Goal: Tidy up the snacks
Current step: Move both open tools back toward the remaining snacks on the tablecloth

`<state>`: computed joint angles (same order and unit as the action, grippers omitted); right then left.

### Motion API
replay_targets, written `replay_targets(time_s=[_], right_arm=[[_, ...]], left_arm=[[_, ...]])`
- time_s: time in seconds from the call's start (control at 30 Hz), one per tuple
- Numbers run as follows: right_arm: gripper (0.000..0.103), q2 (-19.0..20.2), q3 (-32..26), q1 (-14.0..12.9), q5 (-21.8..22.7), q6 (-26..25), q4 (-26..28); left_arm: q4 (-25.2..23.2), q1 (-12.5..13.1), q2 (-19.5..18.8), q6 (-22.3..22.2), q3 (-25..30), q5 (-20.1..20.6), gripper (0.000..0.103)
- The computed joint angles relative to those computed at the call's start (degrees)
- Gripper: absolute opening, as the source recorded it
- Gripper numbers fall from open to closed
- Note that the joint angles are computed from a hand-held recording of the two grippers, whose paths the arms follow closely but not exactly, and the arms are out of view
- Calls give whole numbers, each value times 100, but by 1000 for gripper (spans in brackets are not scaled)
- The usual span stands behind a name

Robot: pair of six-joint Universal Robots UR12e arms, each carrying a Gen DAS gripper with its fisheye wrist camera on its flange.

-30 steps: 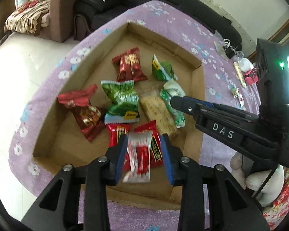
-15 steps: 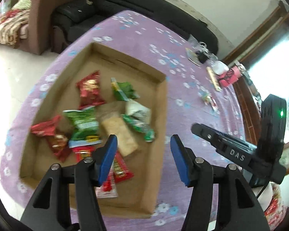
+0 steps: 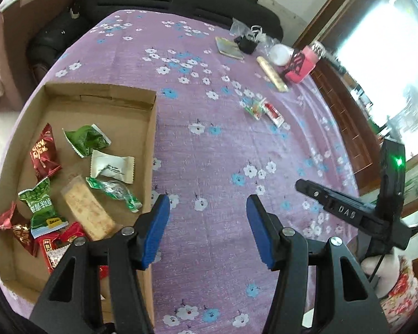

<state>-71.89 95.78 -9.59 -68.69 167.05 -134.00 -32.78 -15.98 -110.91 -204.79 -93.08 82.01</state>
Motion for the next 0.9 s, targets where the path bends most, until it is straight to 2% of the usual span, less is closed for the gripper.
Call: replay_targets(time_s=[0.17,0.33,0.6,0.7,0.9], right_arm=[[22,127,-131,-130,186,-161,171],[22,232,-266,-171,395,-560,435],[22,338,-361,-226,530,-945,736],[22,377,-398,-254,552,-960,808],[22,411,-414,-296,537,-1006,857]], left_arm=[[-521,-260,-122,42,329,885,59],[-1036,-382,-209,-186,530,1274,59],[-1718,-476,-339,-578,767,1661,59],[-1861,-525,-390,-537,843,1834,59],[-1976,-550,-491,-496,959,1802,59]])
